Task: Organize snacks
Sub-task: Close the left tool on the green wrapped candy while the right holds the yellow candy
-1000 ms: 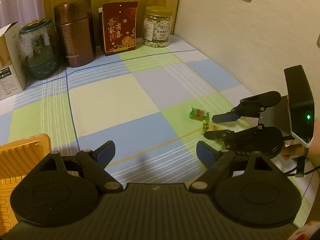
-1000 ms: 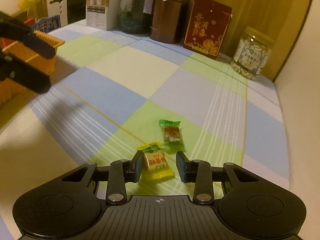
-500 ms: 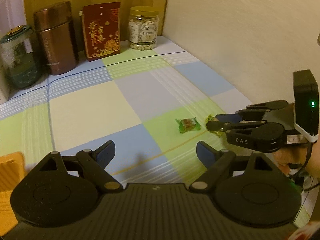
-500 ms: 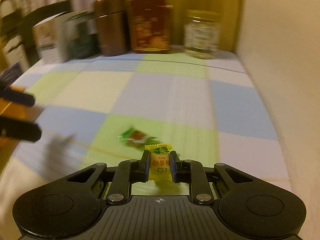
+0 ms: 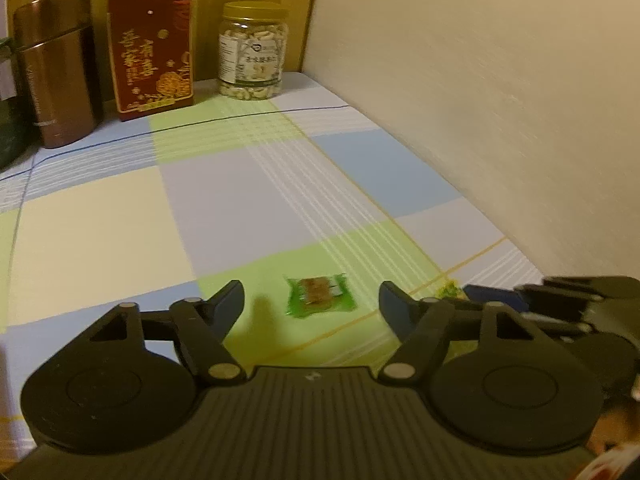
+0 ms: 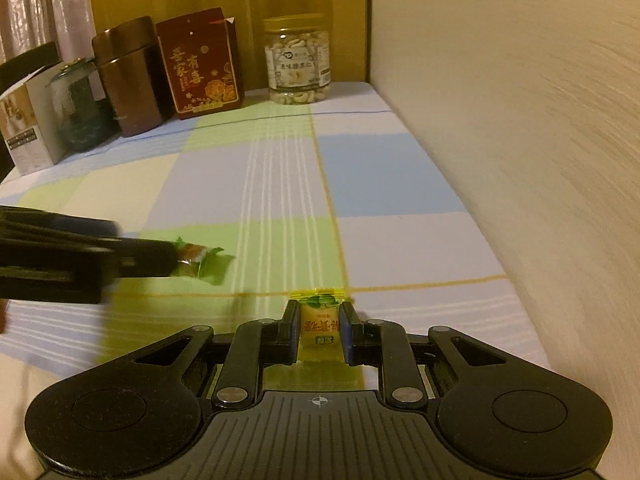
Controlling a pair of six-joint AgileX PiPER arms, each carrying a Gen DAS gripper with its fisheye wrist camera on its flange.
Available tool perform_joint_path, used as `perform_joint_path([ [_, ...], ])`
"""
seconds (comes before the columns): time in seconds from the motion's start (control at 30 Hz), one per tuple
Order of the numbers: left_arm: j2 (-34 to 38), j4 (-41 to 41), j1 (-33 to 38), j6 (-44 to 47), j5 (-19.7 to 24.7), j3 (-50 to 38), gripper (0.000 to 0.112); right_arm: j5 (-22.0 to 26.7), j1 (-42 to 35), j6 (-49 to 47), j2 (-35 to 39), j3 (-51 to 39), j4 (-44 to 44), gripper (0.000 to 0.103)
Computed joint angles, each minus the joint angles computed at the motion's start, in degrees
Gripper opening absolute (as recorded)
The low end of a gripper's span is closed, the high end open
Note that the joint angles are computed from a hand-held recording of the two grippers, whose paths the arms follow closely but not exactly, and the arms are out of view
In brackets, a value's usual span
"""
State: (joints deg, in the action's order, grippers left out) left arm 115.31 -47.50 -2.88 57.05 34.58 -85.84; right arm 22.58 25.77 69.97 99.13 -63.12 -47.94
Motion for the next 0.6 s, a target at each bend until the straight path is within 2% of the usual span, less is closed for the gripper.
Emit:
perform_joint_path([
  [0.13, 1.0, -0.4, -2.2, -0.4, -4.8, 1.4, 0.053, -0.5, 0.6, 5.9, -1.7, 2.8, -4.4, 0.021],
  [0.2, 1.5, -0.8, -2.8, -0.5, -6.1, 1.7, 0.042, -0.6, 0.7, 6.9, -2.2, 3.6, -5.3, 0.021],
  [0.27, 1.5, -2.9, -3.2, 1.8, -8.2, 2.8, 0.042, -0.8, 0.5, 8.0, -2.8, 4.4, -6.3, 0.021],
  [0.37, 1.3, -3.4, -3.6, 2.6, -9.5, 3.3, 0.030, -0.7, 0.5, 9.0, -3.4, 5.0, -7.1, 0.021],
  [0.47, 0.4, -2.0, -3.3, 1.5, -8.8, 3.8, 0.025, -0.3, 0.7, 10.8, -4.0, 5.6, -8.5, 0.021],
  [0.6, -2.6, -1.7, -1.8, 1.7, -6.6, 6.1, 0.024, 0.4, 1.5, 12.5, -5.1, 6.3, -8.6, 0.021],
])
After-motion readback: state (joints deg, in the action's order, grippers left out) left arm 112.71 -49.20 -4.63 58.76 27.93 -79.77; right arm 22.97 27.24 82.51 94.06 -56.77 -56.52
